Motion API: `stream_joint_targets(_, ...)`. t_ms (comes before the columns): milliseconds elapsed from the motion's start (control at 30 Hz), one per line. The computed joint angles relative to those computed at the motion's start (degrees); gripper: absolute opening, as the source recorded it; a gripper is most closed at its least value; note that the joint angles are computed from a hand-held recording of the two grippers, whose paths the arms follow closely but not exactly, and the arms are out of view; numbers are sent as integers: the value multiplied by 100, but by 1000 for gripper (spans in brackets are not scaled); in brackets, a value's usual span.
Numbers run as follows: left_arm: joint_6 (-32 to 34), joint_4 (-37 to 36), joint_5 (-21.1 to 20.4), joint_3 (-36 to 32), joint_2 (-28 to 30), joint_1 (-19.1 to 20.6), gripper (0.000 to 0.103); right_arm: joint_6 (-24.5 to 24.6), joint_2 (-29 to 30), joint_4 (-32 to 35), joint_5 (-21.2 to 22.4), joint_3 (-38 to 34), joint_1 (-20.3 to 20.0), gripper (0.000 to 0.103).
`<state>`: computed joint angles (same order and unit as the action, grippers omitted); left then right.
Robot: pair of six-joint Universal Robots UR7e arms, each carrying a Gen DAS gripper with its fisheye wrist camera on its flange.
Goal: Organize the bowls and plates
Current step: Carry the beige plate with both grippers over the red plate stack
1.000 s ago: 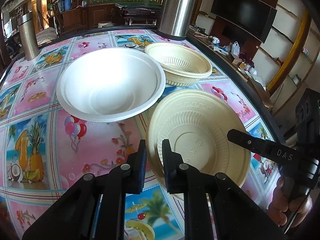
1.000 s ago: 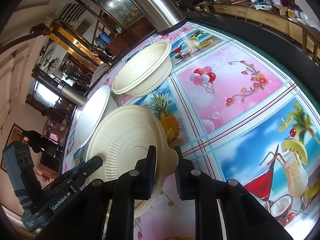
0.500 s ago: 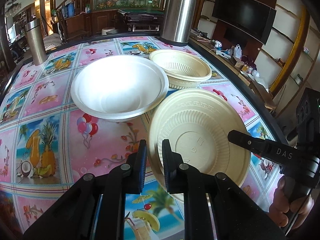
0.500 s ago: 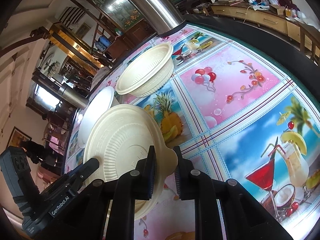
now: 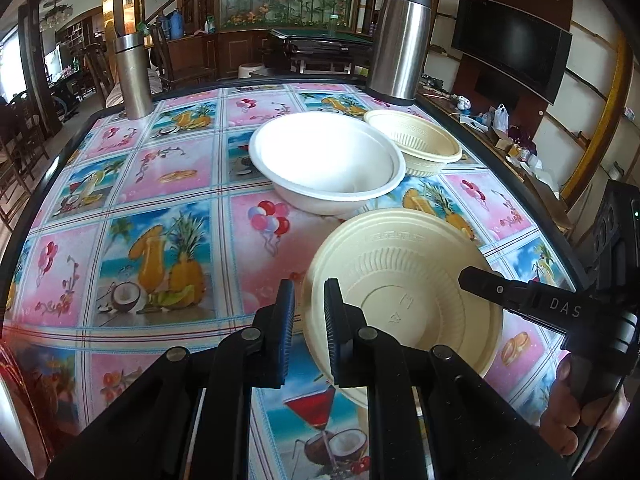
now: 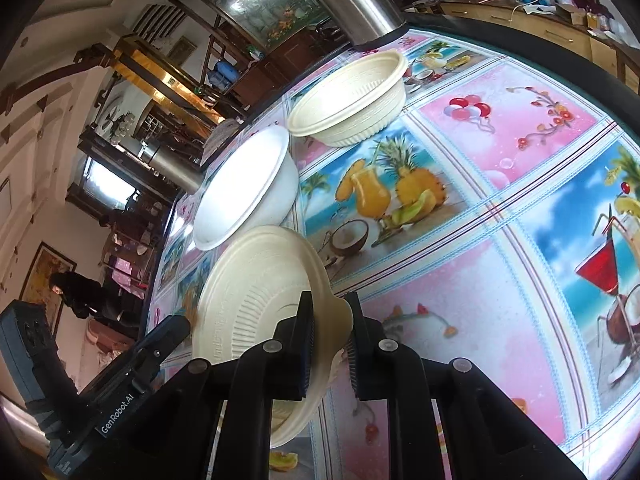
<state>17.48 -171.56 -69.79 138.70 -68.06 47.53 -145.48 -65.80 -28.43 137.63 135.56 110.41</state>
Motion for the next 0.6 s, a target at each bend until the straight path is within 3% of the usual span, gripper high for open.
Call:
stream_joint_targets(100, -83, 202, -67, -53, -64, 145, 12, 37, 105, 15, 72, -72, 34, 15)
stream_joint_targets(300, -201, 858, -491, -371, -225, 429, 14, -139, -31, -226, -284, 101, -246, 17)
stream_joint_targets(367, -204, 1049, -529, -463, -237, 430, 30, -189, -4, -306, -335, 122, -290, 18)
stream_joint_targets(400, -222, 1221, -562, -532, -216, 440, 52, -229, -16, -345, -385, 145, -336, 18)
stream_joint_targets(433, -270, 1366, -655, -598, -194, 475, 62, -266, -30, -376, -427, 163, -369, 18)
stream_joint_targets(600, -505, 1866, -991, -825, -31, 547, 62, -369, -70, -477, -551, 227, -442, 18)
